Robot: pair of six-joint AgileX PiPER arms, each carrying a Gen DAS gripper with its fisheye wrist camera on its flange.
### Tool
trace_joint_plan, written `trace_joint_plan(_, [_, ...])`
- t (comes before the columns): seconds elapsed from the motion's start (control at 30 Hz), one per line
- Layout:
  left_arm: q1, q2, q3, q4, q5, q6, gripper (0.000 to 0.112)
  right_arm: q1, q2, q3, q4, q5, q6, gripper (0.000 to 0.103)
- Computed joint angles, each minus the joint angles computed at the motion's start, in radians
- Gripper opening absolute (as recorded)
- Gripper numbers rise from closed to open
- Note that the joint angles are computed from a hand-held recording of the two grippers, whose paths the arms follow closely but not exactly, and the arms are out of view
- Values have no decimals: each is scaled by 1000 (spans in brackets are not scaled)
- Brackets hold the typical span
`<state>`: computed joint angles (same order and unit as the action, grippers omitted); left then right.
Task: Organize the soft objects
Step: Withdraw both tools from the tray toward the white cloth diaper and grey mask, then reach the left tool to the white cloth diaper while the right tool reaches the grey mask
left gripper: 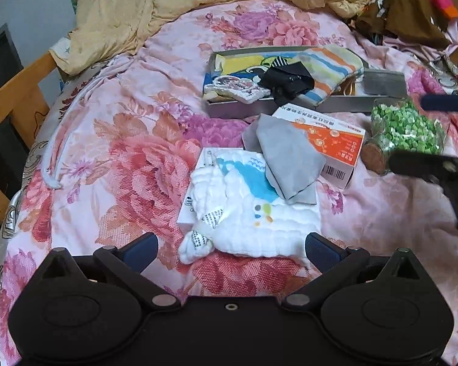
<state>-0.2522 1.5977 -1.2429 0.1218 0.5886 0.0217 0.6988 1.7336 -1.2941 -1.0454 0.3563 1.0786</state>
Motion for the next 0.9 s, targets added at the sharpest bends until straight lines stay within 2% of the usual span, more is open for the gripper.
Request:
trace_joint_plan(0.1, [-12, 15, 3, 22, -16, 2, 102, -36, 46, -21, -6, -99, 7, 103])
trace_joint_plan(0.2, [-28, 31, 8, 40, -31, 7, 102, -45, 96, -61, 23, -138, -63, 102])
trace_joint_plan(0.4, [-64, 37, 41, 119, -89, 3, 100, -52, 193, -162, 208, -145, -295, 94])
trace_joint_plan(0.57, [-79, 44, 53, 150, -124, -4, 98, -73, 247, -226, 567, -166, -651, 84])
trace_joint_plan(0.67, [-89, 54, 57, 187, -152, -25, 96, -72, 272, -266, 702, -151, -800, 79])
trace_joint_plan(0.77, [-98, 65, 59, 227, -165, -45, 95, -69, 292, -298, 757, -125, -861, 71])
trace_joint_plan(0.9, [-102, 67, 66, 250, -177, -53, 92, -64, 309, -321, 738, -92, -841, 55])
